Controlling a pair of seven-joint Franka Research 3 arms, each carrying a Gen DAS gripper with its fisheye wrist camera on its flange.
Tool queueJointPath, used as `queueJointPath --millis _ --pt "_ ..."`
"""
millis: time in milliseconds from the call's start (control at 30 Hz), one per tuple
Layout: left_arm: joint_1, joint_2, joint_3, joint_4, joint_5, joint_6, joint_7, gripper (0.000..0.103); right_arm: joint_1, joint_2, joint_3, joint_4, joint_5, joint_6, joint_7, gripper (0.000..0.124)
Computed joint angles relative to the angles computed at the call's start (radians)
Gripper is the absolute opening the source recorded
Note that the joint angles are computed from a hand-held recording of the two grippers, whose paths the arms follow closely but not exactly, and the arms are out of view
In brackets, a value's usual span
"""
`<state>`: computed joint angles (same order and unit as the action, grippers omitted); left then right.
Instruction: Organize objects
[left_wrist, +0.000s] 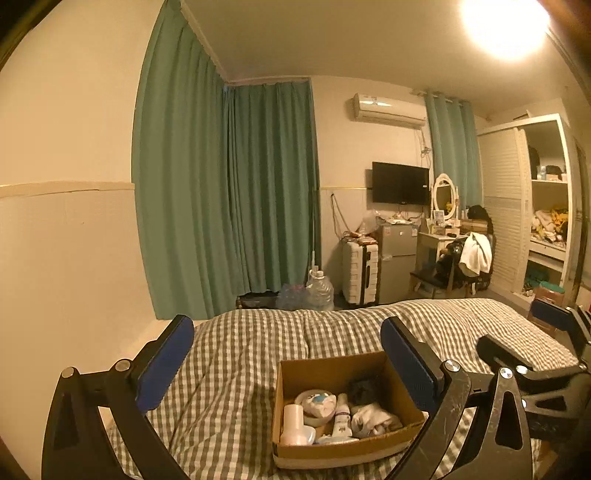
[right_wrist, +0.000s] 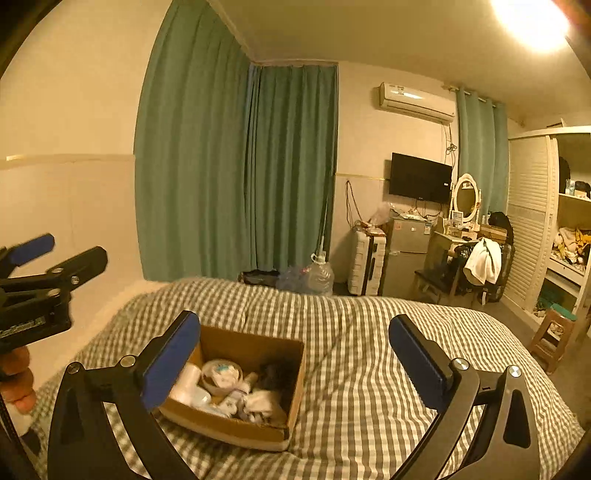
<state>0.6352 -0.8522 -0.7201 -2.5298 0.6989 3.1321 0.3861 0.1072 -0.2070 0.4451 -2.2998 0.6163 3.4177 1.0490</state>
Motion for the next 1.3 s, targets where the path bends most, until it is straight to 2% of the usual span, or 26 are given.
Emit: queueJointPath --millis 67,133,300,433,667,1100,1300 --pt "0.006 -0.017 -0.009 -0.023 -0.003 0.01 -0.013 0.103 -0.054 0.007 0.063 -0.008 0.034 0.014 -0.025 0.102" --pt "0.005 -0.028 -0.016 -0.049 -0.011 0.007 -0.023 0.103 -0.077 0.019 0.104 -0.013 0.085 0.047 -0.064 0.102" --pt "0.036 -0.039 -0.046 -0.076 -0.013 0.021 -0.033 0.103 -0.038 0.057 0.097 -0.019 0.168 0.108 -0.144 0.102" --pt "0.051 -0.036 -0.07 -0.091 -0.023 0.031 -0.034 0.103 0.061 0.068 -0.01 -0.05 0.086 0.128 -0.059 0.103" --pt "0.046 -0.019 -0.069 -0.098 -0.033 0.021 -0.023 0.103 0.144 0.09 -0.084 -0.043 0.128 0.117 -0.087 0.102" --pt "0.007 0.016 -0.03 -0.101 -0.018 0.015 0.006 0.103 0.277 0.112 -0.174 0.0 0.273 0.119 -0.245 0.102" --pt "-0.003 0.028 -0.017 -0.104 -0.025 0.021 0.014 0.103 0.309 0.12 -0.194 0.012 0.308 0.12 -0.29 0.103"
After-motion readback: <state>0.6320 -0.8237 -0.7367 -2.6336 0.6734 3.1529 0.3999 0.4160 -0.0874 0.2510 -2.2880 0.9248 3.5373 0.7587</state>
